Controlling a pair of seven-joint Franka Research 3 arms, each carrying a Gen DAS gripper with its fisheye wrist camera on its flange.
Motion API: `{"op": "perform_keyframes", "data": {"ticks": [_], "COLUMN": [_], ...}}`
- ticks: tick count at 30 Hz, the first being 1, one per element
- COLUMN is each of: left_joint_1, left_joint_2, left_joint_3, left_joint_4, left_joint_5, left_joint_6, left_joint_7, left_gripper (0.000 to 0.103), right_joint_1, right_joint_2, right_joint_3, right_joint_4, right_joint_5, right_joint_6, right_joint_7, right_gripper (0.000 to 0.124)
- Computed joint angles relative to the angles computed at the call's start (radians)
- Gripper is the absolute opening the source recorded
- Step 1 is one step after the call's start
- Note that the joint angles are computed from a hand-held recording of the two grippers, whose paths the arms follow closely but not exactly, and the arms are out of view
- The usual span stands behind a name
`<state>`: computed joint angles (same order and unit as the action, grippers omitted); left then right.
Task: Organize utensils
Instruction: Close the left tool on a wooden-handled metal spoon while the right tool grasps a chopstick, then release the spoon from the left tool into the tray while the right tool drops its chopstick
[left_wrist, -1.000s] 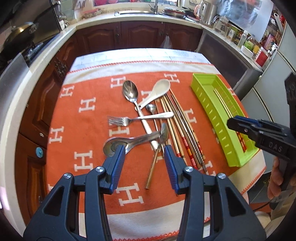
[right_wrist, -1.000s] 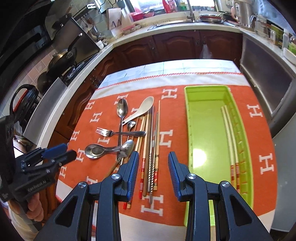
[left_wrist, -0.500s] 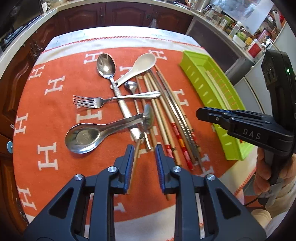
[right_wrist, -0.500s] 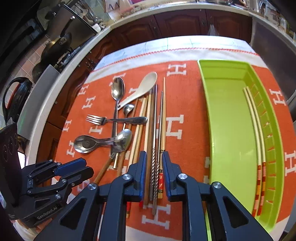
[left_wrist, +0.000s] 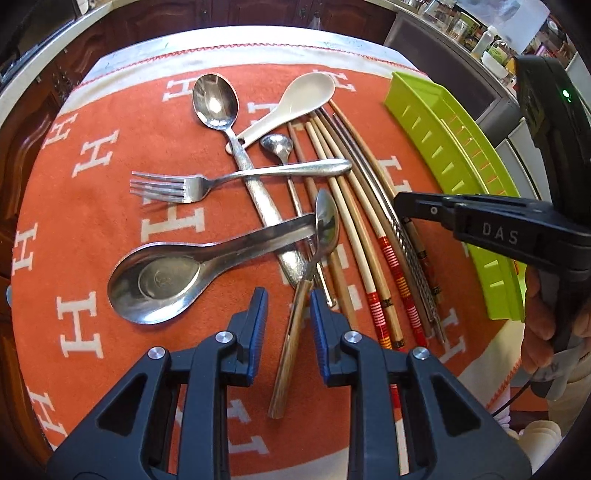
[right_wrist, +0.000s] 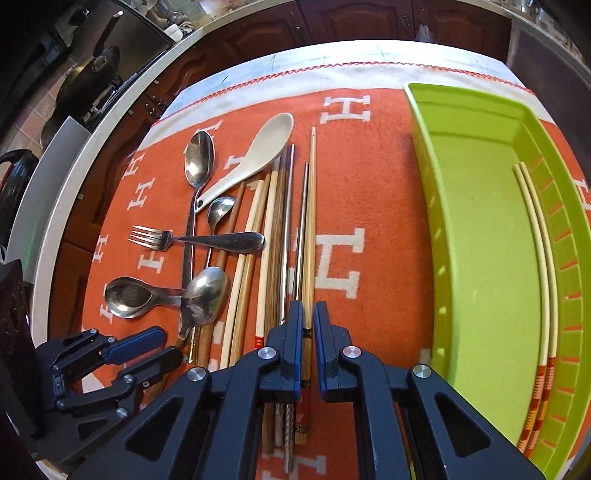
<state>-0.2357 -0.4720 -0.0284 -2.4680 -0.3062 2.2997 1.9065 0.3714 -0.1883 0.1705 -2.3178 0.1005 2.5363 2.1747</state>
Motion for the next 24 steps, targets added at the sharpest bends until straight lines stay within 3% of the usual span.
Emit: {"op": "perform_keyframes", "data": {"ticks": [11,14,17,24], "left_joint_1": [-0.001,-0.006,-0.011,-0.026], "left_joint_2": [0.005,0.0,-0.019,-0.089], "left_joint_3": [-0.034,-0.039,-0.04,0.004], "left_joint_4": [-0.01,-0.012,-0.028,-0.068], "left_joint_5": [0.066,0.084,0.098,0.052], "left_joint_6": [0.051,0.042,0.048,0.019], "left_joint_7": [-0.062,-0.079,-0.093,-0.098], "left_gripper": [0.02,0.008,0.005,0.005], "right_joint_1": [0.0,0.005,0.008,0.019], "right_joint_2": [0.054,0.055,0.051,-0.023], "right_joint_3": [0.015,0.011,0.011,-0.011], "right_joint_4": [0.072,0.072,0.066,-0.026], "right_joint_5": [-0.158,-0.17,-0.188,-0.013], "right_joint_6": [-0.06,-0.058,-0.051,0.015], "right_joint_7": [0.066,0.07,0.068,0.031], "right_gripper": [0.007,0.007,0.008,0.006]}}
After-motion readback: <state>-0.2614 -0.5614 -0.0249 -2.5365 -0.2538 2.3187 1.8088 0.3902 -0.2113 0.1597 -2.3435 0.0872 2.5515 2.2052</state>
